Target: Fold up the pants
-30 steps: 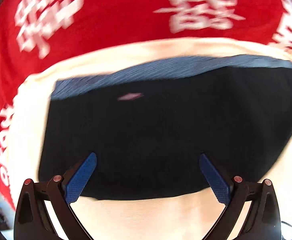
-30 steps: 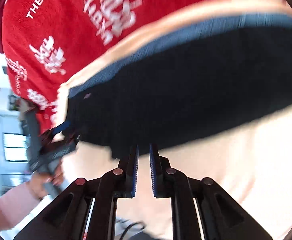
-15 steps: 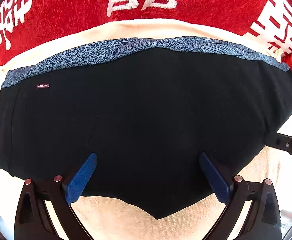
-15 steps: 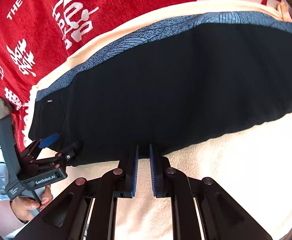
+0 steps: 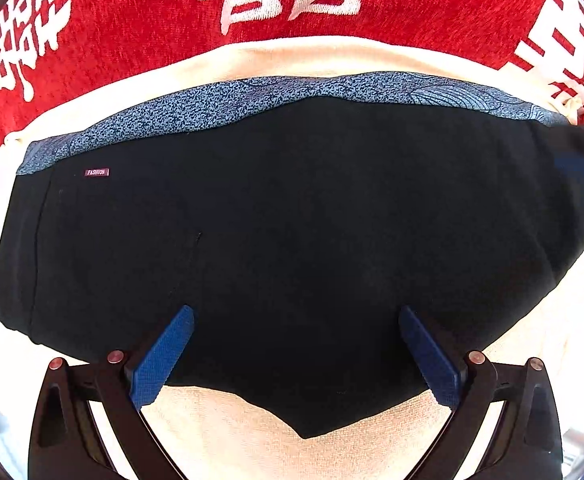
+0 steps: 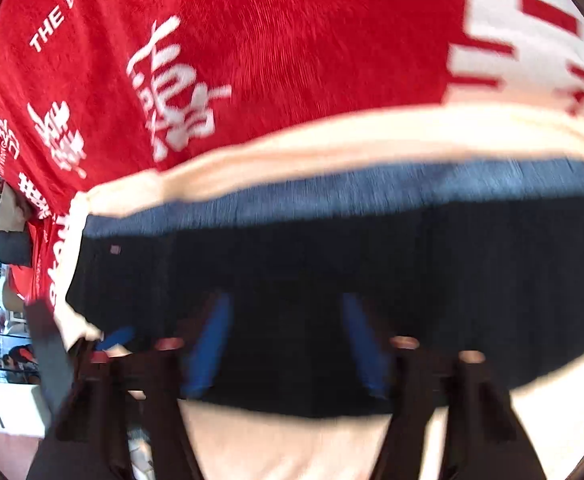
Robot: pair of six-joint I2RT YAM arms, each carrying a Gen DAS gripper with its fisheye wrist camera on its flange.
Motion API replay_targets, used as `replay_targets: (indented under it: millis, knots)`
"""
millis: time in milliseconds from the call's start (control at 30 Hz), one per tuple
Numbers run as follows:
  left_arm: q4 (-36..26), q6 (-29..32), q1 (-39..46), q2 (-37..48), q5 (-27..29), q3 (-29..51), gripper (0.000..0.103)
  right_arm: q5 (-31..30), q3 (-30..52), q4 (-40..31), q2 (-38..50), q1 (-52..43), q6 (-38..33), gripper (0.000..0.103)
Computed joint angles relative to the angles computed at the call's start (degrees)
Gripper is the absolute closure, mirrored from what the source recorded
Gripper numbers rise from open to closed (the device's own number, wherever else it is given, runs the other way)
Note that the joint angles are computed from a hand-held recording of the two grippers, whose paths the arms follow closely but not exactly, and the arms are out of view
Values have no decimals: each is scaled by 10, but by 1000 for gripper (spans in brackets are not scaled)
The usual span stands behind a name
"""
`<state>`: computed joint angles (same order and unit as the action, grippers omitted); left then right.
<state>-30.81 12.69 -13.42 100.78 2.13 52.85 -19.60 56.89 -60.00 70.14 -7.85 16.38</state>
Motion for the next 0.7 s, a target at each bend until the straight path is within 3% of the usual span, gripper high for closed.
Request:
replay_targets:
  millis: [133, 200, 233, 333, 433, 600, 700]
  knots:
    - [-45, -16, -2, 39, 14, 52, 0, 13, 15, 40, 105, -38, -32, 73]
    - [-69, -14, 11, 63, 31, 77, 0, 24, 21, 48, 125, -60, -55, 98]
    - [-75, -2, 28, 72, 38, 84, 0, 52, 29, 48, 130, -67, -63, 99]
    - [-56, 3, 28, 78, 49, 59, 0, 128, 46, 45, 143, -102, -61, 99]
    - [-86, 10, 38, 89, 43, 85, 0, 91, 61, 12, 133, -151, -41, 92]
    - [-129, -42, 34, 162, 43, 265, 0, 60, 31, -55, 35, -110, -74, 74]
    - [-157, -80, 37, 253, 30, 388, 0, 62, -21, -71, -25, -68, -44, 72]
